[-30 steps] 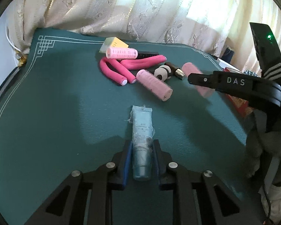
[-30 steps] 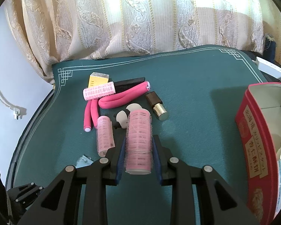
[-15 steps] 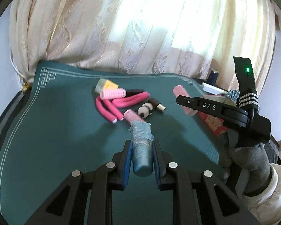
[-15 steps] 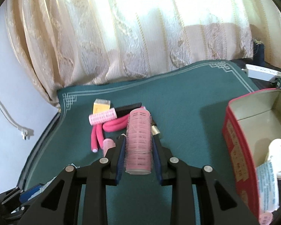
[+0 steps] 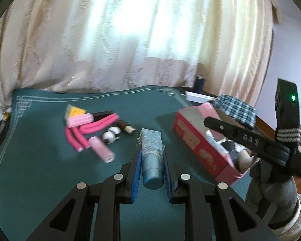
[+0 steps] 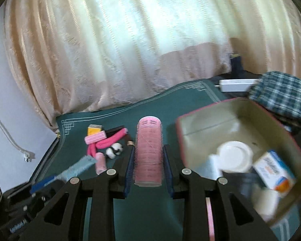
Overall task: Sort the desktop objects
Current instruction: 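Carry the blue tube and pink roller over the red tin with both tools, then open both tools to drop the tube and roller into the red tin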
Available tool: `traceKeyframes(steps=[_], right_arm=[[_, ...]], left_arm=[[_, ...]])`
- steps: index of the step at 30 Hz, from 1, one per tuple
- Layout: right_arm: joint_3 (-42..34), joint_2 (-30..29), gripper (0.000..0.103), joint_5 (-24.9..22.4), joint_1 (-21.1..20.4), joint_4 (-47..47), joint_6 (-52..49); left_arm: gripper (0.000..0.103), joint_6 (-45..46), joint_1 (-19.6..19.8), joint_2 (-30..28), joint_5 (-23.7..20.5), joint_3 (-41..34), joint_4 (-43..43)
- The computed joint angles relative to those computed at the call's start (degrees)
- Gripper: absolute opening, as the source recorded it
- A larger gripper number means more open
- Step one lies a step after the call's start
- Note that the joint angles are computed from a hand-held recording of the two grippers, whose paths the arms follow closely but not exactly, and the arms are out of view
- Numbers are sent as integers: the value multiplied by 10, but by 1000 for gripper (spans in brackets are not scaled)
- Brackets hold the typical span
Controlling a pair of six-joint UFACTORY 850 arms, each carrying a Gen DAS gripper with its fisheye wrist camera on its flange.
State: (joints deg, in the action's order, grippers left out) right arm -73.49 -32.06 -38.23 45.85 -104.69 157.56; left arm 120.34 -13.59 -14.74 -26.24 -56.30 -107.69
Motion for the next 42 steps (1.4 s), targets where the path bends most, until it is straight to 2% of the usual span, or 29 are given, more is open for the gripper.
traceKeyframes(steps=[7, 12, 23, 26, 28, 32, 35, 41, 42], right_arm=[[96, 65, 30, -44, 2, 47, 13], [143, 94, 30, -51, -5, 72, 22], [163, 98, 31, -59, -14, 95, 20], [165, 98, 31, -68, -16, 107, 19], [168, 99, 37, -74, -17, 120, 23], [176, 104, 66, -84, -14, 126, 36], [174, 104, 67, -102, -9, 133, 35], [156, 95, 67, -99, -6, 129, 25], [152, 93, 68, -98, -5, 127, 23]], left_arm=[[22, -23, -49, -11, -12, -19, 25], [22, -34, -78, -25, -14, -40, 35], [22, -92, -117, -76, -18, -107, 86], [22, -108, -122, -97, -34, -129, 98], [23, -131, -124, -112, -40, -143, 116], [23, -169, -117, -127, -52, -154, 134], [23, -177, -109, -130, -51, -154, 132], [24, -187, -96, -127, -43, -146, 133], [39, -187, -93, -126, -41, -144, 133]])
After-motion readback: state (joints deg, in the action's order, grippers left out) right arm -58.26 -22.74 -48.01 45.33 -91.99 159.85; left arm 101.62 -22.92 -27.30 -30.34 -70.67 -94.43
